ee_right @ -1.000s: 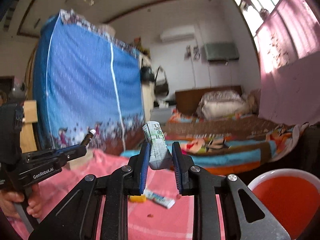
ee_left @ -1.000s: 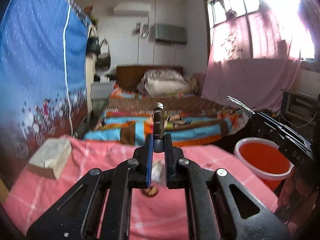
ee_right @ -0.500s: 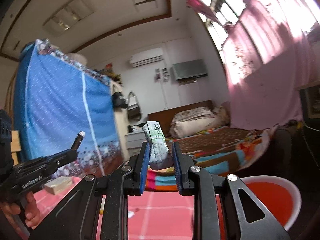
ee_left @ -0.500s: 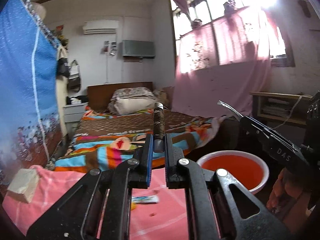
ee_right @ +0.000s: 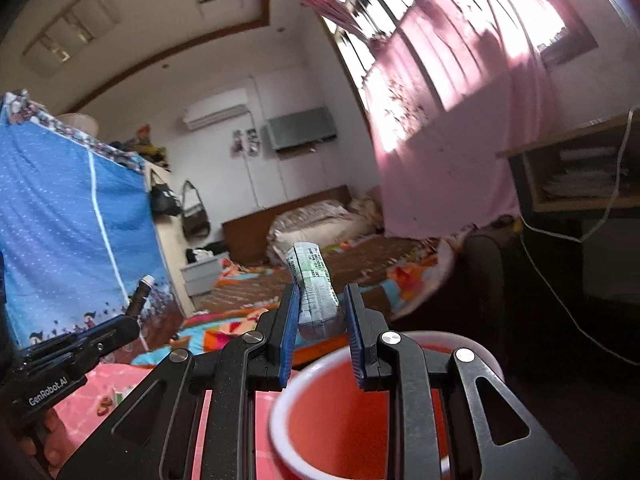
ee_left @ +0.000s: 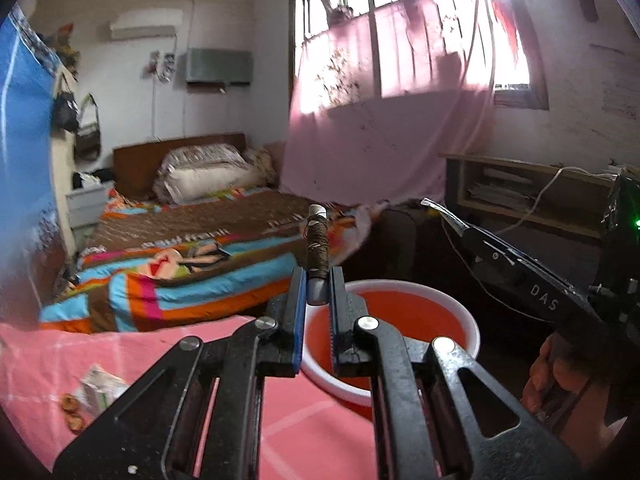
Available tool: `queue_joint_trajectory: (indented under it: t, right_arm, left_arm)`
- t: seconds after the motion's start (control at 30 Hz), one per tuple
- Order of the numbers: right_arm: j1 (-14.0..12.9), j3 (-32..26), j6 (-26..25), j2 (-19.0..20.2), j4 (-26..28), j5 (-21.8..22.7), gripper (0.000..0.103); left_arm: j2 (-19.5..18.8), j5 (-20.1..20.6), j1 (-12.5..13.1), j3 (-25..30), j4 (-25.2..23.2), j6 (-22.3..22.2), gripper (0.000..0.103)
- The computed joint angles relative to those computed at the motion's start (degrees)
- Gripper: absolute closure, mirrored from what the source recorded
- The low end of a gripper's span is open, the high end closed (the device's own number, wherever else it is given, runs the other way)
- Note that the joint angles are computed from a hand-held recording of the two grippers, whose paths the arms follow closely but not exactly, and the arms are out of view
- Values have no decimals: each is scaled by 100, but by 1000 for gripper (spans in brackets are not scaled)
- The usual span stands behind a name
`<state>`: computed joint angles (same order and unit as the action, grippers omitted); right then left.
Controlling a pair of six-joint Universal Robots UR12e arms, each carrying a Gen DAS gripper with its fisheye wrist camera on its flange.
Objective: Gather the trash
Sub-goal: 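Carry the tube and marker over the red bucket with both tools, then open both tools over the red bucket to drop the tube and marker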
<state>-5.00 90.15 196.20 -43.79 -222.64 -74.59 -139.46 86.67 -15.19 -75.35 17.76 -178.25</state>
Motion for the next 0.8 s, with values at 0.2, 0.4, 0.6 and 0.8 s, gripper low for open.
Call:
queue_joint_trajectory:
  t: [0.2, 0.4, 0.6, 0.8]
  right_arm:
    - [-38, 41, 136, -59, 477, -108, 82]
    - [-62, 68, 186, -108, 872, -134, 82]
    - [-81, 95, 241, -140, 1125, -174, 81]
    - [-110, 78, 386, -160, 1483, -141, 81]
  left_arm:
    - [-142, -276, -51, 444, -1063, -256, 86]
    - [-273, -476, -81, 756, -1699, -517, 86]
    - [-307, -541, -81, 865, -2041, -571, 85]
    - [-343, -650, -41, 982, -2403, -774, 64]
